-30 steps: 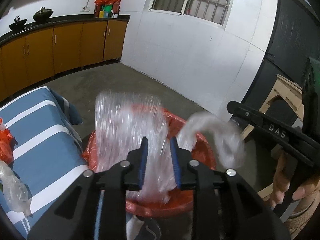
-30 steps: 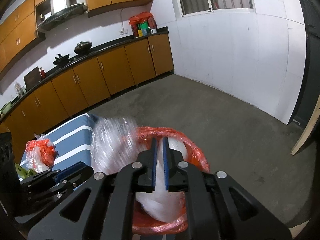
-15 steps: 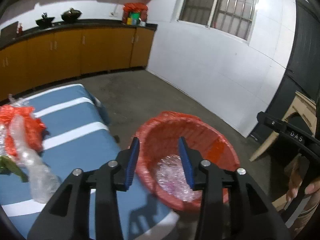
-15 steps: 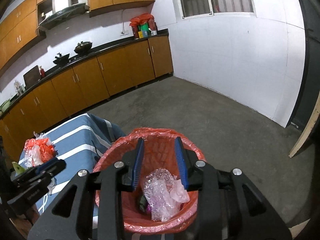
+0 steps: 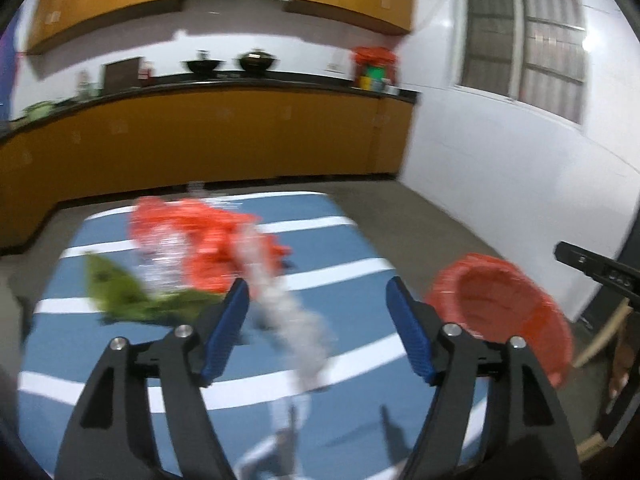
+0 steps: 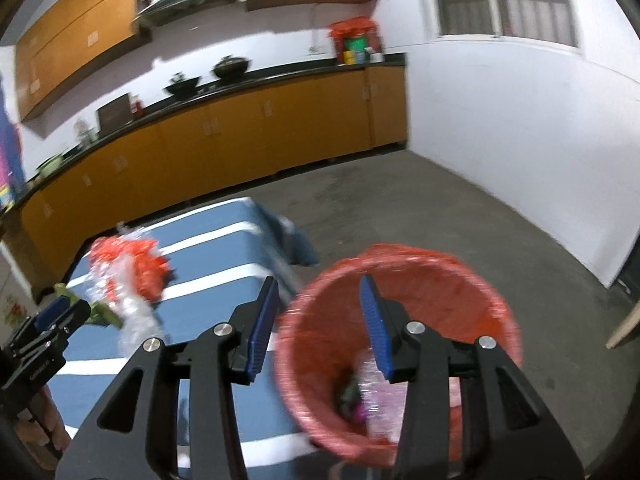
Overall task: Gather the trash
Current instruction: 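Move both tools back over the table toward the green bag and long clear bag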
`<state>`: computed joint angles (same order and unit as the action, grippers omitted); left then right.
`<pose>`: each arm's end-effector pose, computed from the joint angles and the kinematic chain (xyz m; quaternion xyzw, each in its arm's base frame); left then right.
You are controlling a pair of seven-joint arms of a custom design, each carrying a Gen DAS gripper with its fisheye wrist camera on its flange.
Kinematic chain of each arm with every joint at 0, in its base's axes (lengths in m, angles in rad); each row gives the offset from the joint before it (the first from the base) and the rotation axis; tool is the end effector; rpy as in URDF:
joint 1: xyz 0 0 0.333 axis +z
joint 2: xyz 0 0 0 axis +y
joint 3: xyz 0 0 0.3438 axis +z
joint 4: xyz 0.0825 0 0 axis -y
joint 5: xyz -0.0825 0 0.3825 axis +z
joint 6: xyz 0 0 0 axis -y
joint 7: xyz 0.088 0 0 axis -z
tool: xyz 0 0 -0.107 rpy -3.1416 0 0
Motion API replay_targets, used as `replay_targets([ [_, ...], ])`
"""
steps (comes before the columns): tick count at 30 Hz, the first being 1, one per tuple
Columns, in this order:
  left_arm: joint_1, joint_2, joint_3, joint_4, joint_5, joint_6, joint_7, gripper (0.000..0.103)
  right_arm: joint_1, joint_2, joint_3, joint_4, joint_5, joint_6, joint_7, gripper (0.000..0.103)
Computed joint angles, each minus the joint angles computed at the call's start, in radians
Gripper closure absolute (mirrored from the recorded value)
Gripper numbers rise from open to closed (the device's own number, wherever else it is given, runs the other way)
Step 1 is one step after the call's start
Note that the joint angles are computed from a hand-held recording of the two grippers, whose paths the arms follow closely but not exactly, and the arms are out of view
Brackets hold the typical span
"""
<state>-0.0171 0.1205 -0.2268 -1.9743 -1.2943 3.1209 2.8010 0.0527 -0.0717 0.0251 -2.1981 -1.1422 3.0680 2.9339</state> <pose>0.6044 -0.0595 0.5098 -0.5571 0.6637 -0.4143 0.2783 0.5325 0.1147 0.5185 -0.5647 0.6761 -0.3048 0.3622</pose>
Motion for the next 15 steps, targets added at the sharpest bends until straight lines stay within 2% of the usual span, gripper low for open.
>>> replay_targets([
  [4, 0.034, -0.004, 0.021, -0.018, -0.039, 0.088, 0.020, 0.024, 0.051, 0.070, 0.019, 0.059, 0.069, 0.014, -0.084, 0.059],
  [6, 0.048, -0.003, 0.042, -0.033, 0.020, 0.111, -0.049, 0.022, 0.083, 0.105, 0.018, 0.087, 0.118, 0.024, -0.136, 0.059],
  [8, 0.046, -0.007, 0.084, -0.063, 0.141, 0.127, -0.187, 0.021, 0.116, 0.142, 0.016, 0.116, 0.180, 0.029, -0.196, 0.059],
  [10, 0.068, -0.012, 0.088, -0.082, 0.175, 0.137, -0.233, 0.021, 0.137, 0.187, 0.030, 0.148, 0.275, 0.033, -0.289, 0.059],
  [15, 0.191, -0.014, 0.008, -0.085, 0.106, 0.145, -0.173, 0.019, 0.151, 0.283, 0.094, 0.225, 0.485, 0.011, -0.503, 0.059],
])
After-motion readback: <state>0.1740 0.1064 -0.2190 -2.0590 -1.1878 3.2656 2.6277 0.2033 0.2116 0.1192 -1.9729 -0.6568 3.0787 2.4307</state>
